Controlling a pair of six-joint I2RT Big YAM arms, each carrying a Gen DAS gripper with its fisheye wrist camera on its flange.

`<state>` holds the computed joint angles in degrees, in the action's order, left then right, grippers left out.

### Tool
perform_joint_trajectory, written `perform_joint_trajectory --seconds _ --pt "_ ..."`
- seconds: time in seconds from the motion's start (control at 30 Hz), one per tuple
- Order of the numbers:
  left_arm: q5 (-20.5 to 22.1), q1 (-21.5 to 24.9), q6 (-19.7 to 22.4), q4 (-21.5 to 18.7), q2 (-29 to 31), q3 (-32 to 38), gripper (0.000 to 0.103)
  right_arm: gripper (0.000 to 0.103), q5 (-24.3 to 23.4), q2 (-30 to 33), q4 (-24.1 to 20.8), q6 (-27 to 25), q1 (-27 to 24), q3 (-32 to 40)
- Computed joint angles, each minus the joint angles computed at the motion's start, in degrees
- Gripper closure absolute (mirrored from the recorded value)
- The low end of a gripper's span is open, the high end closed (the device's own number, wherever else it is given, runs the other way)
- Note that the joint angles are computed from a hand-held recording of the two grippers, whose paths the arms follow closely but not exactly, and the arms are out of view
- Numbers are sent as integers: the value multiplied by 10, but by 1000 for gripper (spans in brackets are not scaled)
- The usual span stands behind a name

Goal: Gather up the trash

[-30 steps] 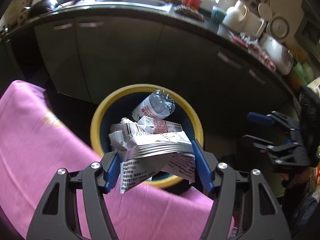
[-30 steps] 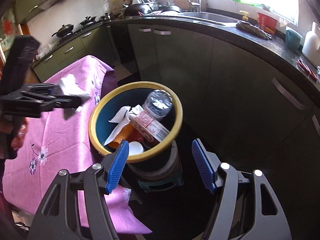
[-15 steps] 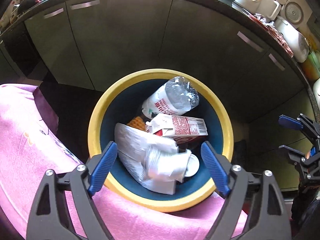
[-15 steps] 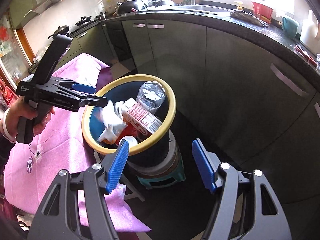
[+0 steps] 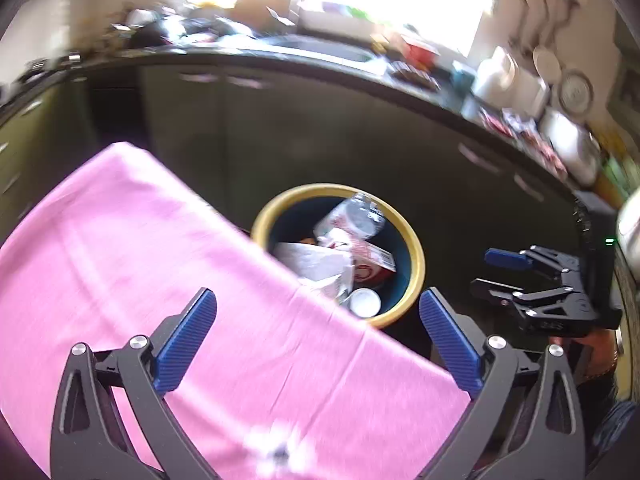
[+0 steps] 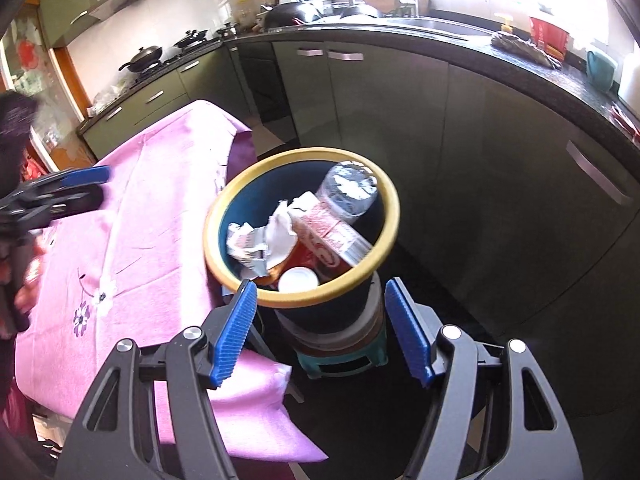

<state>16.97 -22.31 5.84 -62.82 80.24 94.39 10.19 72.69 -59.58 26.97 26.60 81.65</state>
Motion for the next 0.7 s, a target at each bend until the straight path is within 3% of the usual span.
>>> perform_joint_trajectory --seconds 0.1,0.2,0.3,0.4,0.5,0.7 --pt "-54 22 -36 52 -89 -73 6 33 2 -1 7 1 17 2" --pt "-98 51 -57 80 -168 -129 6 29 12 0 13 -4 41 10" --pt "-152 80 -68 79 -232 -163 6 26 26 2 21 -13 68 22" --pt "-182 119 -83 44 -279 -179 6 22 40 6 24 -17 93 36" --pt "-184 168 -97 19 -317 -195 6 17 64 8 28 -24 121 48" --pt "-135 280 -111 -5 -380 -226 6 11 148 13 19 -33 182 73"
